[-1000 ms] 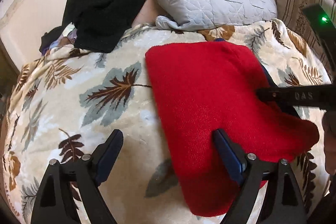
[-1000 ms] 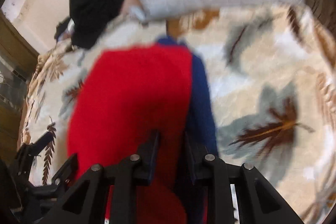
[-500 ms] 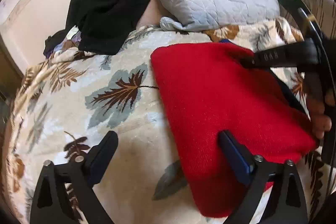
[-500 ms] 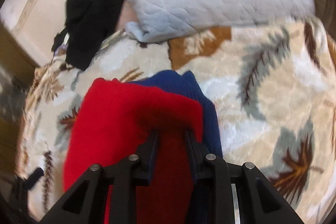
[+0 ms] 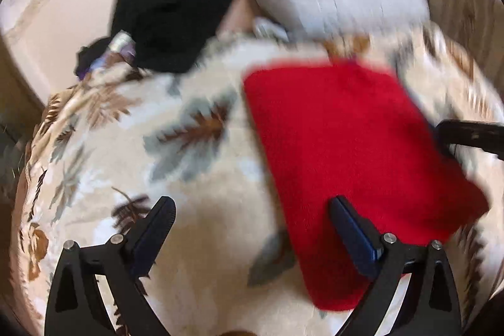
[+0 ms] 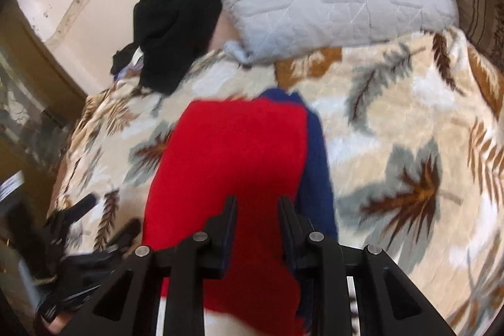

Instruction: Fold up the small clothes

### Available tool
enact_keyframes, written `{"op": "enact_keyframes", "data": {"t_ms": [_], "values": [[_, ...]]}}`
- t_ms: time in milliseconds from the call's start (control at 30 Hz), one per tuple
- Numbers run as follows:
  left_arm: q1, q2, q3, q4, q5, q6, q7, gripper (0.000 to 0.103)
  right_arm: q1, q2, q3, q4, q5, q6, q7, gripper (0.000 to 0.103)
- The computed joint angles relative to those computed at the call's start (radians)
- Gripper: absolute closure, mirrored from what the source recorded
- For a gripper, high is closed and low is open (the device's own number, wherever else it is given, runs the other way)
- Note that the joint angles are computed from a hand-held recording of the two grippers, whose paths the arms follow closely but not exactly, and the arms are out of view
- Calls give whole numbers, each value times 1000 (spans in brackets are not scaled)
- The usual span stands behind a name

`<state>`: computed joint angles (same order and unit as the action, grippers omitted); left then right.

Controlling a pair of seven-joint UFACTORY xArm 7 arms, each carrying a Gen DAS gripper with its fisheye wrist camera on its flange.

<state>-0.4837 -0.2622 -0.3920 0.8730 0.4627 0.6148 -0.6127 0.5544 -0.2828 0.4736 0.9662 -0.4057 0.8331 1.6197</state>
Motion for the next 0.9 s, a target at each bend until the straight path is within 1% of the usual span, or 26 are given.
{"op": "enact_keyframes", "data": {"t_ms": [33, 67, 100, 133, 200, 300, 367, 500, 567, 633, 700, 767, 800, 833, 867, 900], "values": [[9, -6, -10, -10, 29, -21, -32, 4, -4, 17, 13, -1, 56, 16, -21, 73], [7, -9, -12, -12, 29, -17, -33, 4, 33, 38, -17, -22, 87, -9, -19, 70], [2, -6, -12, -1, 22, 3, -21, 4, 28, 29, -9, -46, 75, -39, 10, 70], [5, -12, -16, -3, 34, 4, -30, 4, 27, 28, 0, -39, 54, -28, 28, 70], [7, -26, -17, -8, 44, 7, -34, 4, 35, 39, 6, -10, 42, 16, 20, 69], [-4, -52, 0, -28, -1, -11, -14, 5, 44, 48, 10, -6, 22, 29, 51, 69], [-8, -65, 5, -38, -29, -19, 10, 5, 52, 72, 10, 26, 11, 70, 45, 69], [8, -68, -13, -52, -13, -33, 23, 4, 78, 124, 10, 93, -22, 165, 44, 69], [7, -73, -5, -58, -29, -45, 37, 5, 98, 160, 7, 139, -49, 225, 31, 69], [-4, -84, 19, -67, -78, -77, 66, 5, 120, 173, -7, 159, -62, 255, 12, 69], [-27, -92, 60, -77, -159, -118, 125, 5, 133, 161, -25, 155, -59, 251, -17, 68], [-60, -91, 104, -83, -264, -148, 207, 5, 133, 112, -41, 116, -53, 200, -35, 68], [-91, -84, 146, -84, -348, -162, 272, 5, 127, 74, -45, 80, -57, 155, -28, 68], [-106, -76, 168, -81, -410, -166, 314, 5, 114, 29, -46, 36, -68, 103, -9, 67], [-108, -71, 173, -79, -458, -166, 344, 5, 96, -22, -45, -10, -75, 59, 16, 56], [-141, -56, 216, -72, -549, -163, 402, 5, 77, -74, -44, -57, -78, 18, 52, 28]]}}
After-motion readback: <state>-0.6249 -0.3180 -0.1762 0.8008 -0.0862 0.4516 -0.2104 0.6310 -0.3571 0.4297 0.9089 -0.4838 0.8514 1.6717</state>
